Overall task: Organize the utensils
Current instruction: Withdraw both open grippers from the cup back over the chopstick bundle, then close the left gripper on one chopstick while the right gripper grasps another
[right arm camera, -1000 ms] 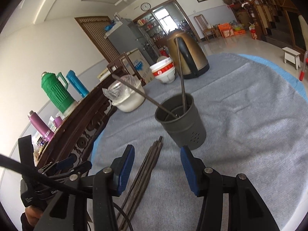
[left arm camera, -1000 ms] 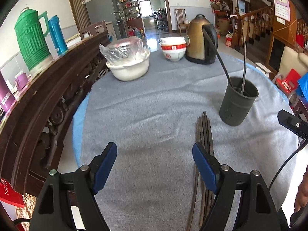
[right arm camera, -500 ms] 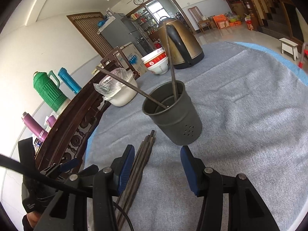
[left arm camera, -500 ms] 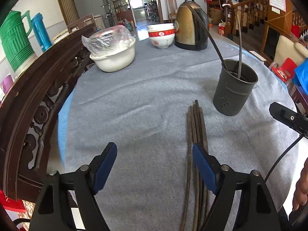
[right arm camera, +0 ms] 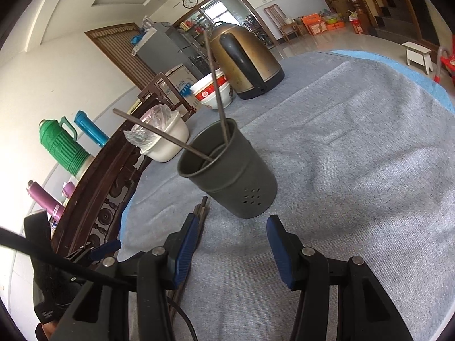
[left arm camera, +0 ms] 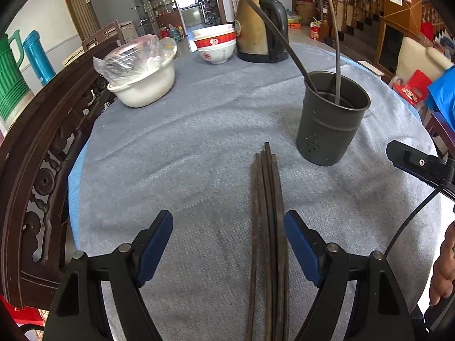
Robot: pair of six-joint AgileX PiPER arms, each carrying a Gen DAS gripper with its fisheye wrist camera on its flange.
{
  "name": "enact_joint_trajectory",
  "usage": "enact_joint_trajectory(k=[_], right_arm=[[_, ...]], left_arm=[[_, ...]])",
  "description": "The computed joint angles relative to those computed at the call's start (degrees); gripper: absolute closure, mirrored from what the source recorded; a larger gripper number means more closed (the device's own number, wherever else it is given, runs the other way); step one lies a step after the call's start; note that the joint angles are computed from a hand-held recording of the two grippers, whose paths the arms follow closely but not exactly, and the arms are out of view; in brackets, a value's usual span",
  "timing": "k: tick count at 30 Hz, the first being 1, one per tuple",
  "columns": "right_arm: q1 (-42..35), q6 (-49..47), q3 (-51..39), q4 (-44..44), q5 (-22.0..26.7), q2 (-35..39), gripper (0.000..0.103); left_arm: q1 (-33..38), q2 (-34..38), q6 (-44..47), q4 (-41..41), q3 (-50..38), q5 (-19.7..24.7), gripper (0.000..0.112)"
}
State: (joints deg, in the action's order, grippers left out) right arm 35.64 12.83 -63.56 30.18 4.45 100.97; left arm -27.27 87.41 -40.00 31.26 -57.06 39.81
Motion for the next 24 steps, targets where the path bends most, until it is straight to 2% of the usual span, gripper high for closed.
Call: enact_joint_trajectory(k=[2,5,11,15,17,19,24], right_arm=[[-0.49,-6.51,0.23,6.65,0.04,0.05,0.049],[-0.94,-10.44,0.48,10.59,-0.02,0.12,0.049],[-1.26,-12.78,0.77,13.03,0.09,0.15,0.049],[-1.12,-8.08,0.14,8.36,0.71,0.31,0.049],[-0.67,-1.84,-0.91,2.16,1.46,0.67,0.049],[-0.28,0.38,-1.90,-0.08,2.18,1.08,0.049],[2.22,11.63,-9.32,-12.05,7.74,4.98,0.052]], left_arm=[[-0.40,0.55,-0.14,0.09,-0.40,0.11,0.031],[-0.70,1.17,-0.13,-0.02,-0.91,0.16,0.031],[-0.84,1.79,0.13,-0.14,-1.36,0.05,0.031],[-0.41,1.37,0.39,-0.32,-1.12,-0.20,0.031],[0.31,0.90,1.10,-0.99,-0.86,-0.70,0.031],[2.04,-0.01,3.34,-3.38,-0.38,-1.80,0.031],[9.00,-1.57,10.85,-10.50,0.30,-4.11,0.031]])
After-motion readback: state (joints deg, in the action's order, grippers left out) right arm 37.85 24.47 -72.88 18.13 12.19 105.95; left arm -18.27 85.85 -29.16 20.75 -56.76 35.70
